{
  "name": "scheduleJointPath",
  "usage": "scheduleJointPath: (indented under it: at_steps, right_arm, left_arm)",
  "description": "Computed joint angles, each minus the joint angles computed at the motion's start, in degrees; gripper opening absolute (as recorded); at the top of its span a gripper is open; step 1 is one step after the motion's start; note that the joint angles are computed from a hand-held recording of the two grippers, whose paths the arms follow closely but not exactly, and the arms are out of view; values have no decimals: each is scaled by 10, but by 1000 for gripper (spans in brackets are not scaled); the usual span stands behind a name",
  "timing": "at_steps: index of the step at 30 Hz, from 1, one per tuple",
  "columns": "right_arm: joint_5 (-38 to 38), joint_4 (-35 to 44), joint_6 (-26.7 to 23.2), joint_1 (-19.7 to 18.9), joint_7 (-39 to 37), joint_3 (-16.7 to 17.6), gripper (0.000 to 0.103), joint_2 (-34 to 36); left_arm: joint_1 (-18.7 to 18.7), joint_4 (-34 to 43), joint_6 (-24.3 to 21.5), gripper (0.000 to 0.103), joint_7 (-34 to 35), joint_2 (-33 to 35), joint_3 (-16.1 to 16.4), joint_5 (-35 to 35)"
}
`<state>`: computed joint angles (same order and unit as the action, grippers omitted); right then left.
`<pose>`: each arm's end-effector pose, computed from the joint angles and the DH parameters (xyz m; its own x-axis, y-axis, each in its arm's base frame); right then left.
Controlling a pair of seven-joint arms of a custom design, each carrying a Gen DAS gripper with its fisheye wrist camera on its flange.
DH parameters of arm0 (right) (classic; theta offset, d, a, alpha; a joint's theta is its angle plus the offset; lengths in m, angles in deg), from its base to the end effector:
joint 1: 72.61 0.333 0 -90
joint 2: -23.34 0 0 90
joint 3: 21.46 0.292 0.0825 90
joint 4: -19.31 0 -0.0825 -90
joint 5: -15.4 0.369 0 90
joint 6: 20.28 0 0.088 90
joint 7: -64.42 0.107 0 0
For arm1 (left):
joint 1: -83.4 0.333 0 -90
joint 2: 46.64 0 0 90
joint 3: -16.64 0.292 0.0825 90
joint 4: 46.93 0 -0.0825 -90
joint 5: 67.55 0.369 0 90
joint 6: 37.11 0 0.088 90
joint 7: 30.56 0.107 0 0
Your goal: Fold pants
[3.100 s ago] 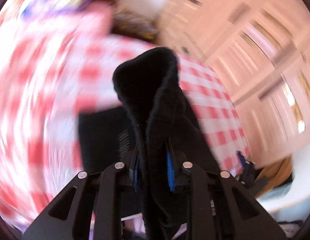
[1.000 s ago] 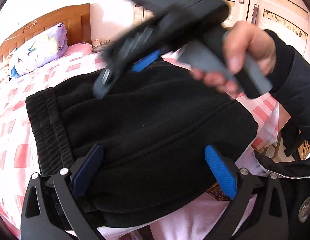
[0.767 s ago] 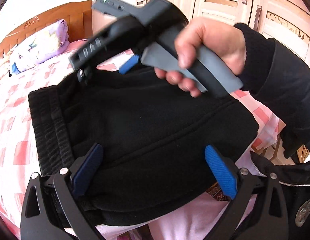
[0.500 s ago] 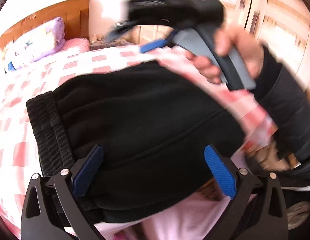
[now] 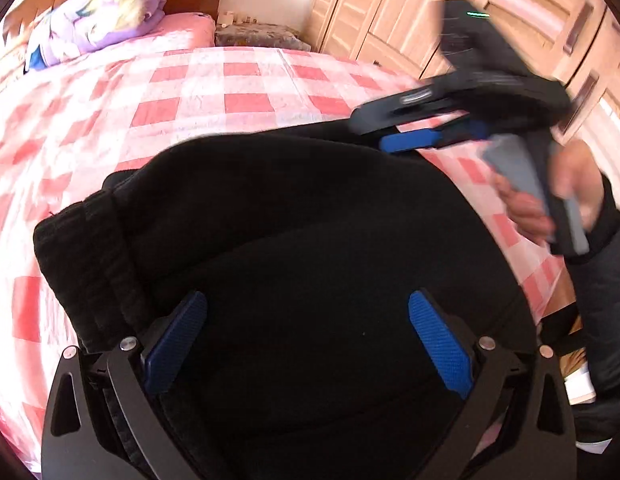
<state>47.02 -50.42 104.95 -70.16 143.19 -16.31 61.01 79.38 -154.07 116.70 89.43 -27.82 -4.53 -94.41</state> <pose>0.7321 0.0986 0.4147 0.1261 -0.8595 -0.4953 -0.9493 0.0404 -0.3118 0.5963 -0.2445 0.3879 -0.5606 -0.7951 0.2314 -0.7519 0.3718 -0.5444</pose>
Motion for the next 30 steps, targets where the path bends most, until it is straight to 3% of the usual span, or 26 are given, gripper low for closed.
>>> scheduleJointPath:
  at_steps: [3, 5, 8, 10, 11, 13, 14, 17, 19, 23, 27, 29, 30]
  right_arm:
    - [35, -37, 50, -8, -7, 10, 97, -26]
    - [28, -90, 94, 2, -33, 5, 97, -65]
    - [49, -83, 63, -8, -70, 17, 98, -60]
    - [-5, -51, 50, 18, -17, -15, 98, -30]
    - [0, -56, 67, 15, -14, -15, 97, -28]
    - [77, -88, 108, -20, -31, 16, 97, -44]
    - [96, -128, 160, -18, -41, 17, 97, -71]
    - [57, -226, 280, 21, -33, -8, 98, -143]
    - [70, -280, 290, 16, -71, 4, 98, -186]
    - [-97, -399, 322, 83, -13, -43, 98, -259]
    - [-210, -464, 332, 106, 28, -65, 98, -272]
    - [-179, -490, 353, 85, 33, -49, 98, -286]
    - [-196, -516, 362, 90, 56, -59, 98, -309]
  left_arm:
    - [-23, -10, 23, 101, -27, -1, 17, 55]
    - [-15, -16, 31, 101, -24, -1, 9, 53]
    - [-6, -12, 33, 101, -21, 3, 3, 52]
    - [-8, -15, 41, 101, -28, 3, 5, 61]
    - [-9, -16, 44, 101, -31, 3, 5, 66]
    - [-2, -20, 50, 101, -27, 2, -2, 61]
    - [2, -22, 52, 101, -21, 2, -7, 56]
    - [2, -28, 56, 101, -21, -2, -8, 56]
    - [0, -33, 59, 101, -26, -6, -6, 61]
    - [4, -42, 72, 101, -18, -10, -13, 52]
    - [4, -44, 76, 101, -19, -9, -13, 53]
    - [3, -45, 77, 101, -21, -11, -13, 55]
    - [1, -46, 78, 101, -24, -11, -11, 59]
